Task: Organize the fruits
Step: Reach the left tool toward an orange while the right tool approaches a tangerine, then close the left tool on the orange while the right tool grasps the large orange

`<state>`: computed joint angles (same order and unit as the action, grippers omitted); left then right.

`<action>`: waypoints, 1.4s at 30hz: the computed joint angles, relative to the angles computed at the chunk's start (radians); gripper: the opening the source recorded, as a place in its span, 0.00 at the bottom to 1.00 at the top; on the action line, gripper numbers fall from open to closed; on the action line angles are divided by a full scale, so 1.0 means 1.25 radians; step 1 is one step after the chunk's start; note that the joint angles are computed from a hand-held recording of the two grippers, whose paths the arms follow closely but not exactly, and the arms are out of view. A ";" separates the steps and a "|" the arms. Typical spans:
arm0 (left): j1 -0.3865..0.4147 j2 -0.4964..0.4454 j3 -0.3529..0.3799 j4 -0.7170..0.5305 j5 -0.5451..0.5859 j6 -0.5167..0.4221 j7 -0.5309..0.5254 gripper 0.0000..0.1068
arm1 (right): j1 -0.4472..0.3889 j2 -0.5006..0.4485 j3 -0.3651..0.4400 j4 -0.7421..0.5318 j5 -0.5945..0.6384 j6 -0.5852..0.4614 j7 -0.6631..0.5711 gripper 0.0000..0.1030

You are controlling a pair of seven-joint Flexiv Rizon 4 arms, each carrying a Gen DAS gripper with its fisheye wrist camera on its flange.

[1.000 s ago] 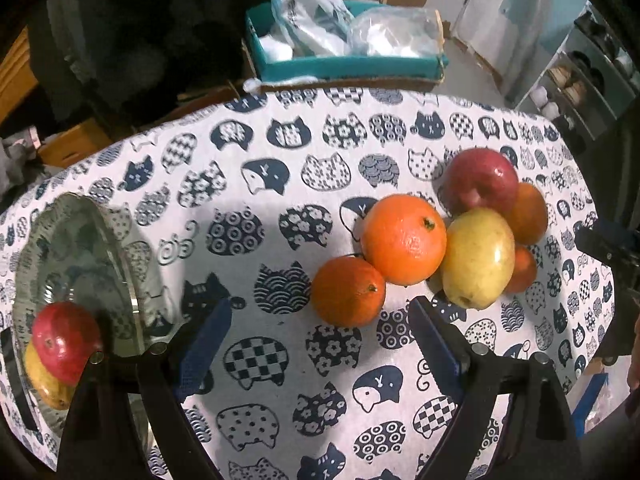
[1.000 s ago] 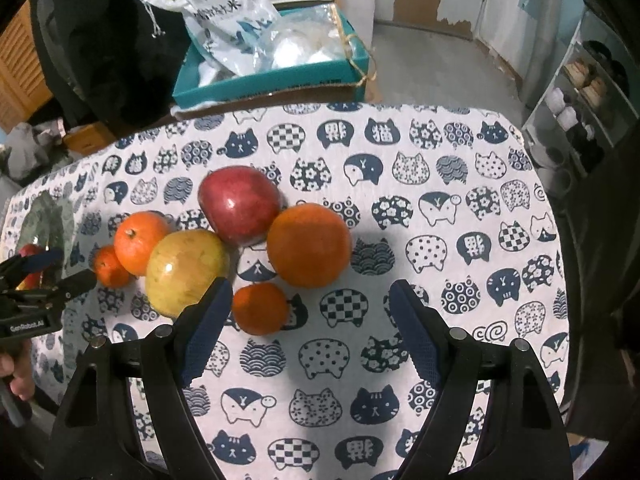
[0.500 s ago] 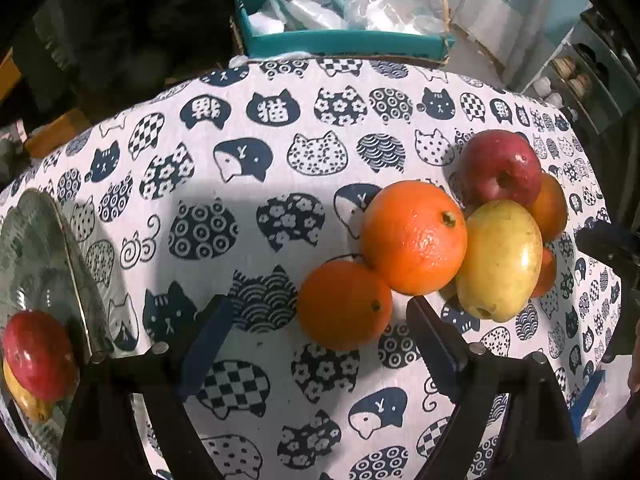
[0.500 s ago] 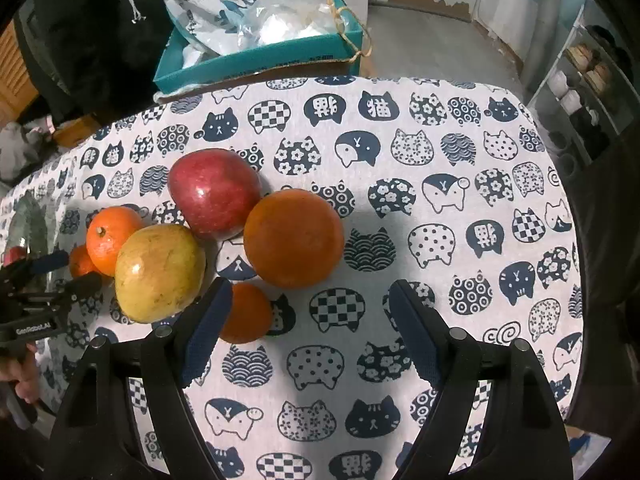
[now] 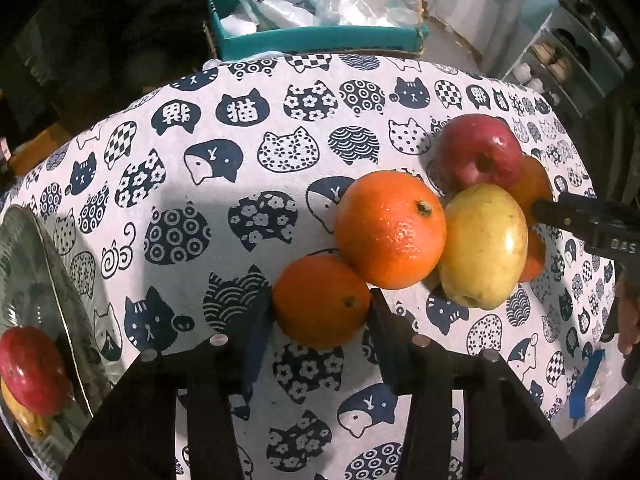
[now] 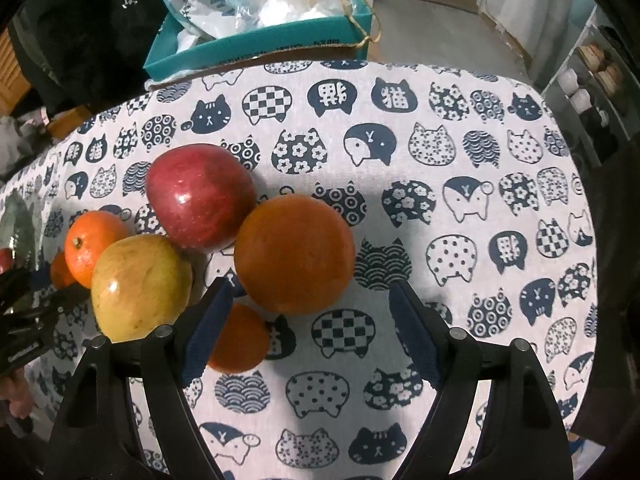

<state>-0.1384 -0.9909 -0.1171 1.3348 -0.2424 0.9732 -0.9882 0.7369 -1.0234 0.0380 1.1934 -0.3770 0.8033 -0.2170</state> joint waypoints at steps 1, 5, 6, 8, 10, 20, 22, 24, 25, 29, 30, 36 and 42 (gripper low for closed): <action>0.001 0.000 0.000 0.000 -0.001 -0.001 -0.001 0.44 | -0.003 -0.008 0.004 -0.010 0.003 0.000 -0.006 0.79; 0.009 0.006 -0.004 0.007 -0.008 0.004 -0.004 0.44 | -0.011 -0.033 0.015 -0.047 0.016 -0.020 -0.033 0.79; 0.011 0.009 -0.006 0.010 -0.010 0.008 -0.003 0.44 | -0.012 -0.039 0.016 -0.056 0.020 -0.024 -0.038 0.79; 0.016 0.015 -0.008 0.018 -0.014 0.018 -0.001 0.44 | -0.014 -0.049 0.017 -0.068 0.028 -0.024 -0.044 0.79; 0.020 0.018 -0.011 0.020 -0.019 0.021 -0.002 0.44 | -0.015 -0.057 0.017 -0.078 0.035 -0.028 -0.048 0.79; 0.031 0.033 -0.011 0.036 -0.032 0.035 -0.008 0.44 | -0.007 -0.087 0.004 -0.126 0.045 -0.059 -0.055 0.63; 0.032 0.036 -0.010 0.038 -0.032 0.039 -0.010 0.44 | -0.005 -0.089 0.000 -0.129 0.041 -0.060 -0.055 0.63; 0.035 0.040 -0.012 0.043 -0.035 0.043 -0.011 0.44 | -0.002 -0.087 -0.003 -0.126 0.036 -0.071 -0.057 0.62; 0.037 0.042 -0.013 0.045 -0.036 0.046 -0.011 0.44 | 0.000 -0.084 -0.004 -0.124 0.033 -0.075 -0.055 0.62; 0.043 0.054 -0.021 0.060 -0.043 0.061 -0.007 0.44 | 0.013 -0.053 -0.019 -0.068 0.017 -0.055 -0.020 0.61; 0.045 0.058 -0.023 0.065 -0.044 0.066 -0.004 0.44 | 0.016 -0.045 -0.022 -0.054 0.011 -0.050 -0.010 0.61; 0.054 0.081 -0.036 0.094 -0.057 0.095 0.010 0.44 | 0.030 0.003 -0.040 0.015 -0.034 -0.020 0.047 0.61; 0.059 0.102 -0.046 0.122 -0.070 0.126 0.021 0.44 | 0.042 0.034 -0.050 0.049 -0.081 -0.008 0.086 0.61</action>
<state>-0.0647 -0.8637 -0.1741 1.4876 -0.3295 1.1305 -0.9616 0.7896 -0.9809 -0.0245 1.2542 -0.4788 0.7939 -0.1096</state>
